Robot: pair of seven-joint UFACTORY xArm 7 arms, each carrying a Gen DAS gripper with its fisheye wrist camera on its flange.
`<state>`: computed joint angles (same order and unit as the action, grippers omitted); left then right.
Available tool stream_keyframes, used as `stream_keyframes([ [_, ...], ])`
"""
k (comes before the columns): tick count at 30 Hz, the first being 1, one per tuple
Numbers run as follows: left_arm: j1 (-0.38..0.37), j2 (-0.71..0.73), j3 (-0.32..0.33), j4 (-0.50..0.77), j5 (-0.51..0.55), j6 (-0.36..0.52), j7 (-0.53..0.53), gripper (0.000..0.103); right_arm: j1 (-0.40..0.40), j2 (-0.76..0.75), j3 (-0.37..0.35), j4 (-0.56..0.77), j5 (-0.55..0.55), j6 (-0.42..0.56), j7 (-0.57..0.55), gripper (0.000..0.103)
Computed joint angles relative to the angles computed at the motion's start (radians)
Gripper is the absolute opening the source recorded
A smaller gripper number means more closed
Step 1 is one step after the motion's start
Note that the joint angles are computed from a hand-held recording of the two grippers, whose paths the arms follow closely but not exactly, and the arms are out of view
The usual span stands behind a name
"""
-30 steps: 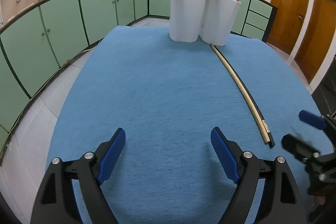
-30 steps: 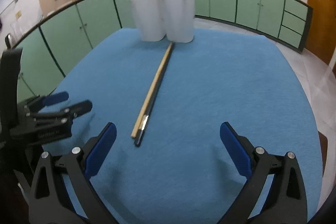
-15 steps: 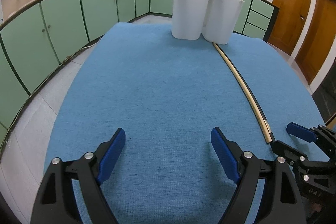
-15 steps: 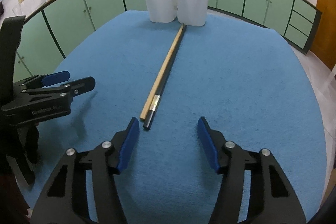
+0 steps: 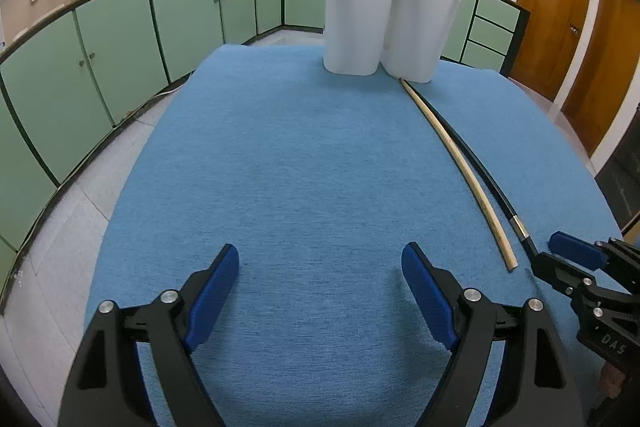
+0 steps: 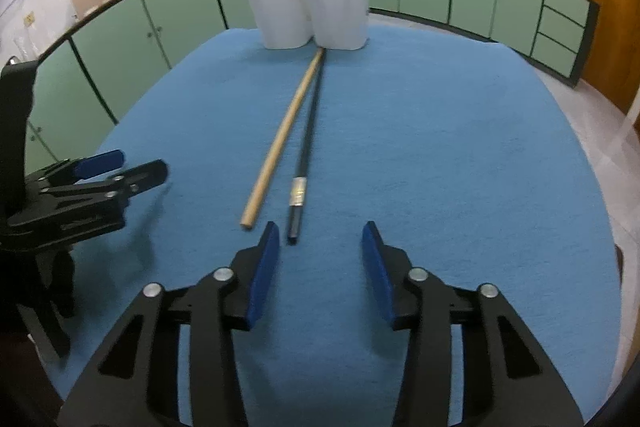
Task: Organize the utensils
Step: 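Move both open grippers back over the last wooden and black chopsticks, then grasp the black chopstick with the right gripper while the left grasps the wooden one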
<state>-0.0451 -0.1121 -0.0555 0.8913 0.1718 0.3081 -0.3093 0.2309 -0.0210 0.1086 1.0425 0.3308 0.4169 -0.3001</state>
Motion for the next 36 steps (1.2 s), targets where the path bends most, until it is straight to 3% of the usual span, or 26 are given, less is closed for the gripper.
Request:
stream_keyframes([
  [13,0.008,-0.003,-0.005,-0.001,0.027,-0.001,-0.028,0.082,0.015,0.023,0.014,0.025,-0.050,0.006,0.043,0.008],
  [20,-0.019,-0.002,-0.009,0.000,-0.015,-0.019,-0.003,0.082,0.010,0.012,0.009,0.015,-0.020,0.006,0.036,0.006],
  [29,-0.090,0.032,-0.031,0.030,-0.112,-0.047,0.046,0.081,-0.039,-0.005,-0.027,-0.008,-0.096,-0.022,0.105,0.006],
  [36,-0.122,0.088,-0.042,0.090,-0.121,-0.004,0.043,0.070,-0.073,-0.001,-0.044,-0.004,-0.079,-0.044,0.096,0.006],
])
